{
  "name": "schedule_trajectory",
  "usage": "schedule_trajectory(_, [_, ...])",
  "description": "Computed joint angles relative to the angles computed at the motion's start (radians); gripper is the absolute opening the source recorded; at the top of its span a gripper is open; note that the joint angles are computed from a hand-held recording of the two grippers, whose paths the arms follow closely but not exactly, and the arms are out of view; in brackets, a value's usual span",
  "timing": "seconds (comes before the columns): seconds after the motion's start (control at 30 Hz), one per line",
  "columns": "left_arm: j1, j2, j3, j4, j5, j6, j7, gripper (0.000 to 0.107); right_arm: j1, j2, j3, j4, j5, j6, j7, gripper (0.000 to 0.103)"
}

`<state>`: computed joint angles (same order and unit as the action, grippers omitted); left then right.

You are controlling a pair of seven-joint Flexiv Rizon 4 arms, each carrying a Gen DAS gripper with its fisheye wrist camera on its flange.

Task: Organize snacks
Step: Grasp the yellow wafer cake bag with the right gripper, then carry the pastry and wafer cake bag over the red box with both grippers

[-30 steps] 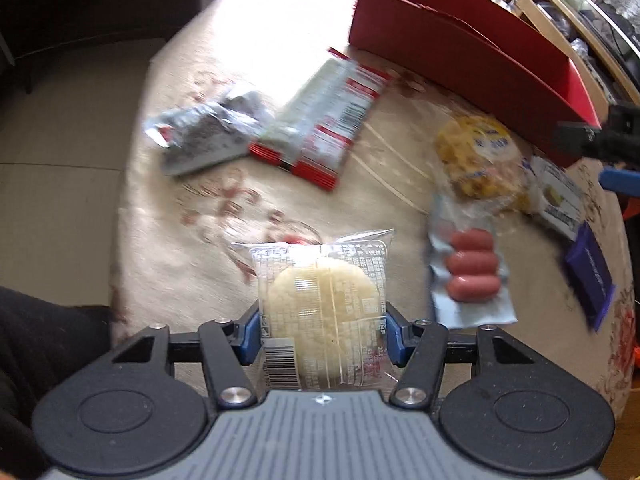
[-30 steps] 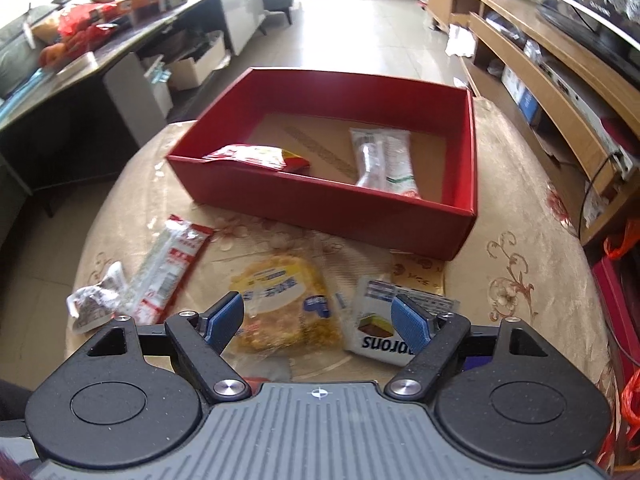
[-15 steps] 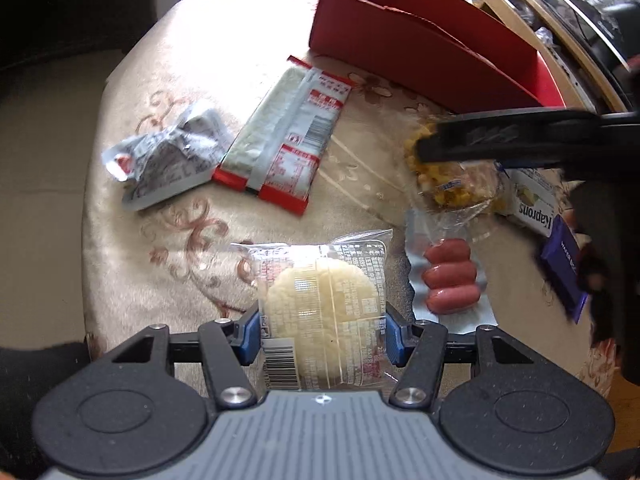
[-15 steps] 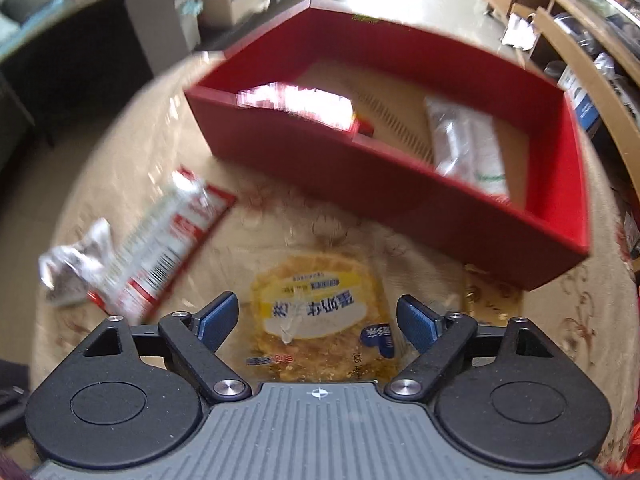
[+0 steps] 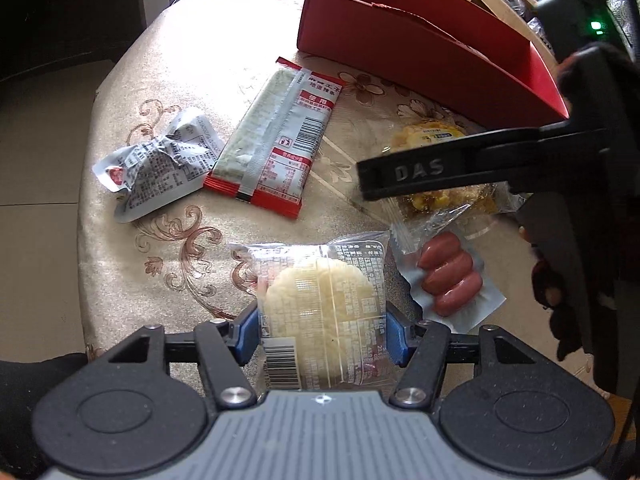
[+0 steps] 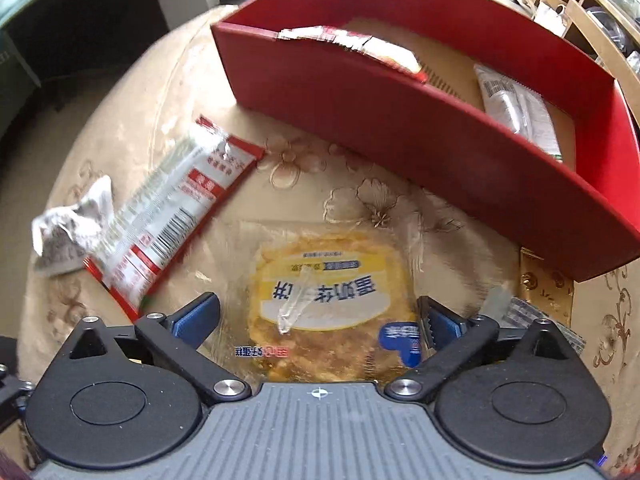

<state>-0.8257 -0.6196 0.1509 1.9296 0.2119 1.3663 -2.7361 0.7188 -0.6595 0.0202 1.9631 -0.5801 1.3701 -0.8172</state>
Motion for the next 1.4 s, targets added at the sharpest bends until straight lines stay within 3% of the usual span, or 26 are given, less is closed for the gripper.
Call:
schedule_trajectory(0.07, [0.0, 0.0, 0.001, -0.001, 0.004, -0.001, 0.002, 0.056, 0.036, 0.002, -0.044, 0.01, -0.03, 0.021, 0.026, 0.1])
schedule_trajectory(0.13, [0.0, 0.001, 0.001, -0.001, 0.007, -0.003, 0.006, 0.056, 0.044, 0.009, -0.05, 0.019, -0.034, 0.039, 0.043, 0.089])
schedule_trajectory(0.2, [0.004, 0.004, -0.003, 0.003, 0.007, -0.001, 0.009, 0.056, 0.061, 0.018, -0.07, 0.028, -0.044, 0.045, 0.063, 0.086])
schedule_trajectory(0.47, [-0.043, 0.013, 0.047, -0.009, 0.043, -0.015, -0.026, 0.054, 0.054, 0.075, -0.106, 0.101, -0.064, 0.111, 0.114, 0.084])
schedule_trajectory(0.63, [-0.047, 0.011, 0.047, -0.037, 0.083, -0.05, -0.052, 0.053, 0.123, 0.126, -0.204, 0.181, -0.075, 0.198, 0.157, 0.084])
schedule_trajectory(0.87, [-0.047, -0.002, 0.042, -0.097, 0.152, -0.118, -0.089, 0.053, 0.182, 0.139, -0.286, 0.233, -0.056, 0.223, 0.135, 0.084])
schedule_trajectory(1.27, [-0.034, -0.014, 0.005, -0.174, 0.233, -0.177, -0.102, 0.052, 0.464, 0.199, -0.576, 0.408, 0.079, 0.326, 0.091, 0.084])
schedule_trajectory(1.4, [-0.03, -0.011, -0.005, -0.184, 0.251, -0.192, -0.106, 0.052, 0.517, 0.209, -0.609, 0.43, 0.138, 0.334, 0.063, 0.084])
